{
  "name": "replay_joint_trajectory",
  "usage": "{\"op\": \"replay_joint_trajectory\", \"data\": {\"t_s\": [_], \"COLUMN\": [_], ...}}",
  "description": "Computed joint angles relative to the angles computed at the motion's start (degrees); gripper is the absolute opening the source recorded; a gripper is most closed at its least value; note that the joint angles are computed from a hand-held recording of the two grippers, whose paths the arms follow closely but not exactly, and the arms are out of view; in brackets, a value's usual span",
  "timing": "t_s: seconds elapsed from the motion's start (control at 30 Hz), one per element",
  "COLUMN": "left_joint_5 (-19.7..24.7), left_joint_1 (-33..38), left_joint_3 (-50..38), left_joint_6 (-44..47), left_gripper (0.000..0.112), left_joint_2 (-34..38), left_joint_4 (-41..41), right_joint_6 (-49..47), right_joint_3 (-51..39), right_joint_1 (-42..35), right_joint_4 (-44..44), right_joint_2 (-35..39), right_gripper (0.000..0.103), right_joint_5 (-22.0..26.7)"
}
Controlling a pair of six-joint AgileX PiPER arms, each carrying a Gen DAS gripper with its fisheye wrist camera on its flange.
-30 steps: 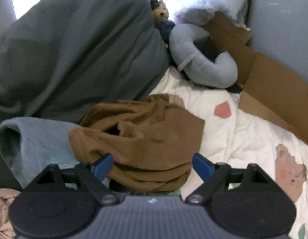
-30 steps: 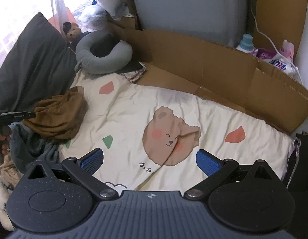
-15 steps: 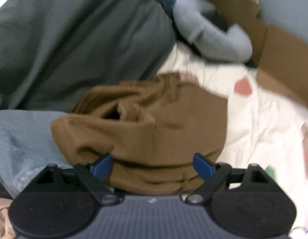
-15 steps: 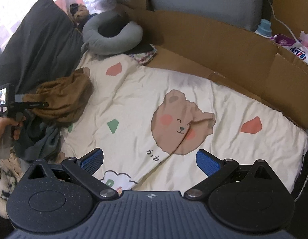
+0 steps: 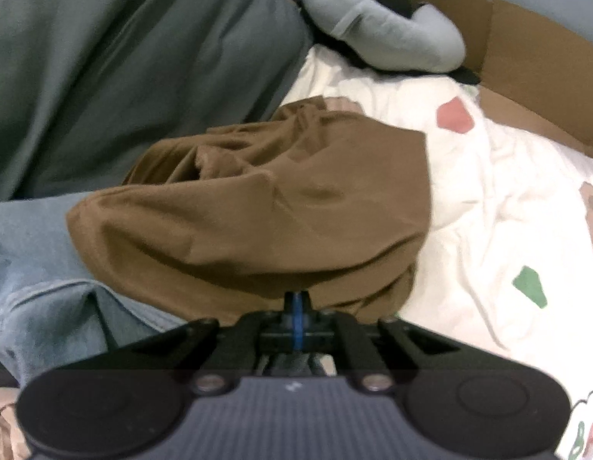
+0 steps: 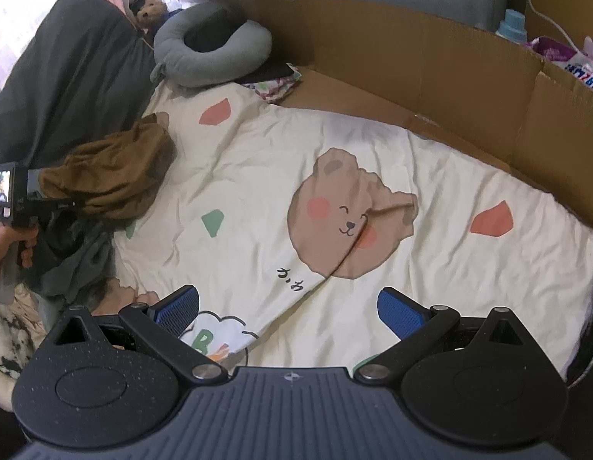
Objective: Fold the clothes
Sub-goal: 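Close the left tool on the brown sweatshirt edge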
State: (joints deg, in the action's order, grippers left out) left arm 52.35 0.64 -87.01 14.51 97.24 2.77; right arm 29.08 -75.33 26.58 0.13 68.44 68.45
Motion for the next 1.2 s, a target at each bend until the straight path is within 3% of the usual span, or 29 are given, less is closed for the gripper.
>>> {"op": "replay_joint_trajectory", "data": {"t_s": [0.33, 0.53, 0.6, 0.63, 0.73, 0.83, 0.97, 1.1, 1.2], "left_joint_5": [1.2, -1.6, -3.7, -4.5, -8.2, -11.9, -14.5, -13.9, -10.7], "left_joint_1": [-2.6, -5.3, -5.1, -4.9, -3.9, -2.6, -3.2, -3.0, -3.6], "left_joint_3": [5.2, 6.7, 6.8, 6.8, 7.5, 7.8, 6.1, 1.4, -2.5], "left_joint_6": [0.9, -3.6, -6.2, -7.3, -10.0, -5.9, -5.1, 0.5, 5.7], "left_gripper": [0.000, 0.002, 0.013, 0.032, 0.065, 0.076, 0.078, 0.092, 0.091], "left_joint_2": [-7.9, -8.8, -7.8, -7.3, -6.5, -6.0, -3.5, 0.2, 3.8], "left_joint_4": [-6.0, 2.2, 7.4, 9.5, 15.1, 16.1, 22.1, 19.3, 17.8], "right_joint_6": [-4.0, -7.5, -9.0, -9.6, -11.1, -10.6, -11.3, -12.8, -12.4], "right_joint_3": [13.4, 22.2, 25.0, 26.3, 29.3, 31.4, 33.0, 34.4, 34.9], "right_joint_1": [-4.1, -3.9, -3.2, -2.8, -1.8, -0.6, -0.7, -1.0, -0.4], "right_joint_4": [8.2, 14.1, 15.7, 16.6, 19.0, 19.0, 20.2, 21.9, 22.1], "right_joint_2": [-3.5, -5.3, -5.6, -5.6, -5.5, -5.5, -5.4, -5.4, -5.4], "right_gripper": [0.102, 0.102, 0.102, 0.102, 0.102, 0.102, 0.102, 0.102, 0.102], "right_joint_5": [-13.0, -21.3, -23.9, -25.1, -28.1, -30.5, -31.4, -32.2, -32.5]}}
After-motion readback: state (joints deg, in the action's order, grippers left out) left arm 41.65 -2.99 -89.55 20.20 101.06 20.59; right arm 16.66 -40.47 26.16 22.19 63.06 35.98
